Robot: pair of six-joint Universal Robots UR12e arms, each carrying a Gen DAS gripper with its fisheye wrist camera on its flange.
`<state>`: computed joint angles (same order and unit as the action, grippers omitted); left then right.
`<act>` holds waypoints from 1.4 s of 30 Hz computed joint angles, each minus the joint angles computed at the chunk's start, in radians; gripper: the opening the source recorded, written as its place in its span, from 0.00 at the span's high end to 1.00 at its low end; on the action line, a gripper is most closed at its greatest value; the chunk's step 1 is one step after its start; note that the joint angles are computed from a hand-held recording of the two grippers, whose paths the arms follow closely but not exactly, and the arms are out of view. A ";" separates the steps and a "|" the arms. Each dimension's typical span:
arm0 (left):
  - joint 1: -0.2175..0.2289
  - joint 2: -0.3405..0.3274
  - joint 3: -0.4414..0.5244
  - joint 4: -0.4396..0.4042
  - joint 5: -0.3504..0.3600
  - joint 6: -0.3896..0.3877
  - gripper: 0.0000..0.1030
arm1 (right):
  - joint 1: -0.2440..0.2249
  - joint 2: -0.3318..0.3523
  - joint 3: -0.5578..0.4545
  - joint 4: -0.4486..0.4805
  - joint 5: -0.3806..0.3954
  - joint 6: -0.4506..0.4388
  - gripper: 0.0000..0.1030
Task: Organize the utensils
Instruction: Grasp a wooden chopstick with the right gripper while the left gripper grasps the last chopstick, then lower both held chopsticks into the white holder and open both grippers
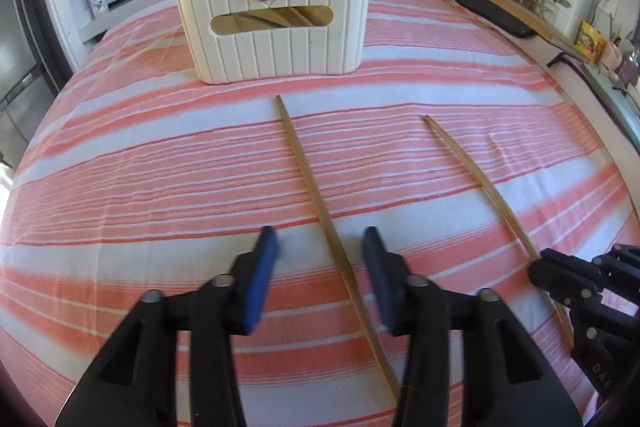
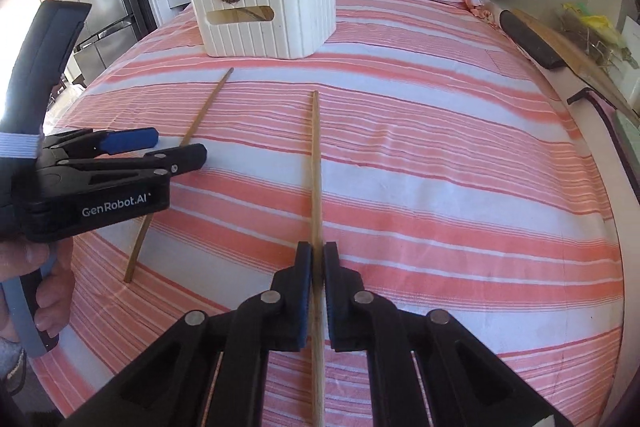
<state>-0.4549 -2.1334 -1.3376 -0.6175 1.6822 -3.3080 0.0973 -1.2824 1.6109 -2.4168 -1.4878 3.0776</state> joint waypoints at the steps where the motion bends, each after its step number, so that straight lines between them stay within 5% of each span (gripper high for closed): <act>1: 0.000 0.004 -0.006 0.003 0.000 0.002 0.89 | -0.003 -0.004 0.005 -0.004 0.002 0.000 0.94; 9: 0.012 0.107 -0.151 0.017 -0.018 -0.036 0.94 | -0.017 -0.027 0.023 0.026 -0.009 -0.030 0.94; 10: 0.019 0.116 -0.155 -0.005 -0.042 -0.033 0.89 | -0.020 -0.028 0.020 0.043 -0.006 -0.039 0.94; 12: 0.042 0.123 -0.141 -0.065 -0.121 -0.013 0.60 | -0.027 -0.031 0.011 0.082 0.012 -0.064 0.92; 13: 0.053 0.123 -0.131 -0.086 -0.155 -0.003 0.32 | -0.032 -0.029 -0.001 0.111 0.029 -0.076 0.90; 14: 0.062 0.121 -0.121 -0.098 -0.181 0.013 0.16 | -0.039 -0.026 -0.014 0.142 0.056 -0.087 0.88; 19: 0.075 0.060 -0.001 -0.202 -0.163 0.133 0.14 | -0.056 0.020 -0.117 0.297 0.132 -0.109 0.80; 22: 0.081 0.007 0.086 -0.288 -0.170 0.155 0.16 | -0.043 0.062 -0.186 0.363 0.112 -0.147 0.71; 27: 0.065 -0.063 0.199 -0.372 -0.118 0.195 0.36 | -0.014 0.141 -0.280 0.398 0.047 -0.171 0.71; 29: 0.063 -0.070 0.213 -0.370 -0.126 0.197 0.92 | -0.008 0.167 -0.309 0.379 0.043 -0.163 0.71; 31: 0.064 -0.072 0.221 -0.372 -0.132 0.182 0.96 | -0.005 0.185 -0.327 0.360 0.038 -0.145 0.93; 34: 0.068 -0.037 0.166 -0.289 -0.138 0.164 0.97 | -0.008 0.184 -0.321 0.313 0.062 -0.107 0.94; 42: 0.108 0.126 -0.021 0.017 -0.275 0.101 0.97 | -0.061 0.035 -0.182 0.007 0.301 -0.044 0.94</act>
